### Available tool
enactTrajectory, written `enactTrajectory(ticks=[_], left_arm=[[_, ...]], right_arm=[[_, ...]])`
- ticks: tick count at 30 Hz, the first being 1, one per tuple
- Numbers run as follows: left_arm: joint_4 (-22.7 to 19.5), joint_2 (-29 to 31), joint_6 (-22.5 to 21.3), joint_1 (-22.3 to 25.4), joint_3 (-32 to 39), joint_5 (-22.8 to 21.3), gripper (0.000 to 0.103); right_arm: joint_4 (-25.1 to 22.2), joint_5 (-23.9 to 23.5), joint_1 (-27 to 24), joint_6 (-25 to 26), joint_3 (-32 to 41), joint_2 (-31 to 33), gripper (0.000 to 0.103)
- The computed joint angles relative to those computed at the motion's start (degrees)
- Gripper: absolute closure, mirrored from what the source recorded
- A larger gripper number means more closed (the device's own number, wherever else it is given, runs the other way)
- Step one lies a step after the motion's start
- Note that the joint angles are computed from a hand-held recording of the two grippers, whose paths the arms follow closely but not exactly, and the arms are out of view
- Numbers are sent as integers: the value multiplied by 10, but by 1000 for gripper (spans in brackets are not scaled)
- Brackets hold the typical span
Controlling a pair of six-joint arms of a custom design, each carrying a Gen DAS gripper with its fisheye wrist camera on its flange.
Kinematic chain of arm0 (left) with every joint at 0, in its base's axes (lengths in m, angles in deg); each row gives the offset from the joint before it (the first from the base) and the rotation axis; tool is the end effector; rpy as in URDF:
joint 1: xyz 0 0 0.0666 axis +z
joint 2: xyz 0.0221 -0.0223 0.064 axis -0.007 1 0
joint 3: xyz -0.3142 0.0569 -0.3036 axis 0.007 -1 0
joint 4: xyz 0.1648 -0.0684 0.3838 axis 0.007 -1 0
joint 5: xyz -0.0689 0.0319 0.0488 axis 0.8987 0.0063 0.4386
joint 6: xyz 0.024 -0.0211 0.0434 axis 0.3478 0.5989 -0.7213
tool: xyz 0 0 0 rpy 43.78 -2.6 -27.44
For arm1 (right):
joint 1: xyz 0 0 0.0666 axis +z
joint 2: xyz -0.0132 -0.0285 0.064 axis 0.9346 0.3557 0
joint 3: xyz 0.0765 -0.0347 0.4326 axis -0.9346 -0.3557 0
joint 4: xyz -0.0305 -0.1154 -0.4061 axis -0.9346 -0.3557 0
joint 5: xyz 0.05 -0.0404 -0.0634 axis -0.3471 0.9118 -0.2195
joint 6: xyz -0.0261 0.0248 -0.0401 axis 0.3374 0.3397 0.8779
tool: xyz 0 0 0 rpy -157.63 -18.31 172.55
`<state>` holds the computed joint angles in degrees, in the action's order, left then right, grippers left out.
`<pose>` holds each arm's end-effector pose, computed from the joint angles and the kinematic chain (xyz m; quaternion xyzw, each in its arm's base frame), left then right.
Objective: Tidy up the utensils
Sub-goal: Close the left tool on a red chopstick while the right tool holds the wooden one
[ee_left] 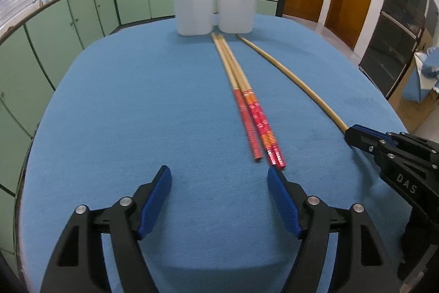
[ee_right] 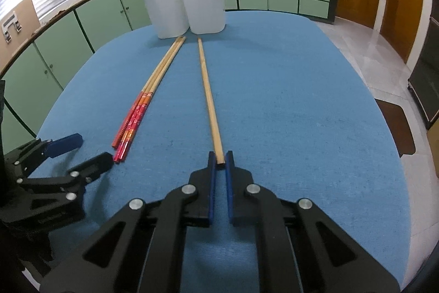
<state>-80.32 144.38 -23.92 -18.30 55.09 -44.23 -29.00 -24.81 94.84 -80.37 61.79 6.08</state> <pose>0.5254 -0.1653 0.3126 0.0312 0.9476 -0.0185 0.3175 0.5292 0.2531 0.3210 -0.1084 0.9352 0.1009 0.3216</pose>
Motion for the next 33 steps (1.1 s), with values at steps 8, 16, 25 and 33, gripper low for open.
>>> enactTrajectory(ticks=[8,16,25,33], left_arm=[[1,12,17,-4,11,-11,32],[16,13,25,-7,12,-10,67],[18,18,26,-17,17,-19,82],[13,24,17,-28,25,-46,97]], right_arm=[[8,-16,-5,-7,-6,-1,97],[4,-16,-5,-4,-4,-1,96],[3,-14,-4,-1,-3,0,95],[11,-28,-9,-5,-8,-3,97]])
